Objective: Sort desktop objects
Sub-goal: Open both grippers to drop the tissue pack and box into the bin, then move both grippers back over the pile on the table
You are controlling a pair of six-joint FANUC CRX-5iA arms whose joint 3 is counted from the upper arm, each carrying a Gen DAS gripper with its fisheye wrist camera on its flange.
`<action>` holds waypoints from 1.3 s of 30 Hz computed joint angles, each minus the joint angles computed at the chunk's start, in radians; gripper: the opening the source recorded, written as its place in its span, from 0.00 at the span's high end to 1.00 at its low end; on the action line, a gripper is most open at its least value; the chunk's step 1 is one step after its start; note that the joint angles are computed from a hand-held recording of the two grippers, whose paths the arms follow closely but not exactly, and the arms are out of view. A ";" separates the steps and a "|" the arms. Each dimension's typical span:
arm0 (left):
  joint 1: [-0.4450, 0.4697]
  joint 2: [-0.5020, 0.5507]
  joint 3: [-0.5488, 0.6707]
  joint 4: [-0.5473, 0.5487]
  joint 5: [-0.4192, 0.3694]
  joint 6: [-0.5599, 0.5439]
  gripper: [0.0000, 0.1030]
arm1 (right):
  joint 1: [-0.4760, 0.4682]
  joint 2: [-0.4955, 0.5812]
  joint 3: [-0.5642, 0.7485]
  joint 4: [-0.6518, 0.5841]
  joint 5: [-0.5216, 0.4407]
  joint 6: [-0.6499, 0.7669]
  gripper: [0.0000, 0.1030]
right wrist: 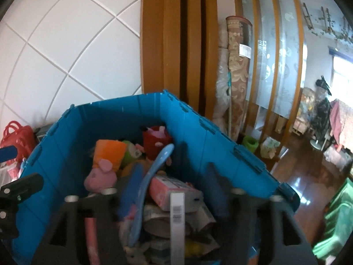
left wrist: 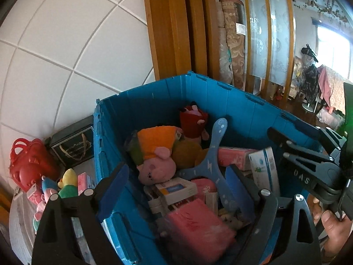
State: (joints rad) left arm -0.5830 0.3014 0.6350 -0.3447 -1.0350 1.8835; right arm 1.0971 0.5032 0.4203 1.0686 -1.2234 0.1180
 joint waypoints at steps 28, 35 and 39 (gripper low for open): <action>-0.013 -0.156 -0.208 -0.021 0.080 0.082 0.12 | 0.076 0.062 0.101 -0.048 -0.135 0.105 0.00; 0.001 -0.237 -0.297 -0.042 0.114 0.117 0.12 | 0.116 0.082 0.139 -0.022 -0.153 0.095 0.00; 0.023 -0.297 -0.358 -0.072 0.118 0.160 0.12 | 0.143 0.108 0.191 0.003 -0.137 0.094 0.00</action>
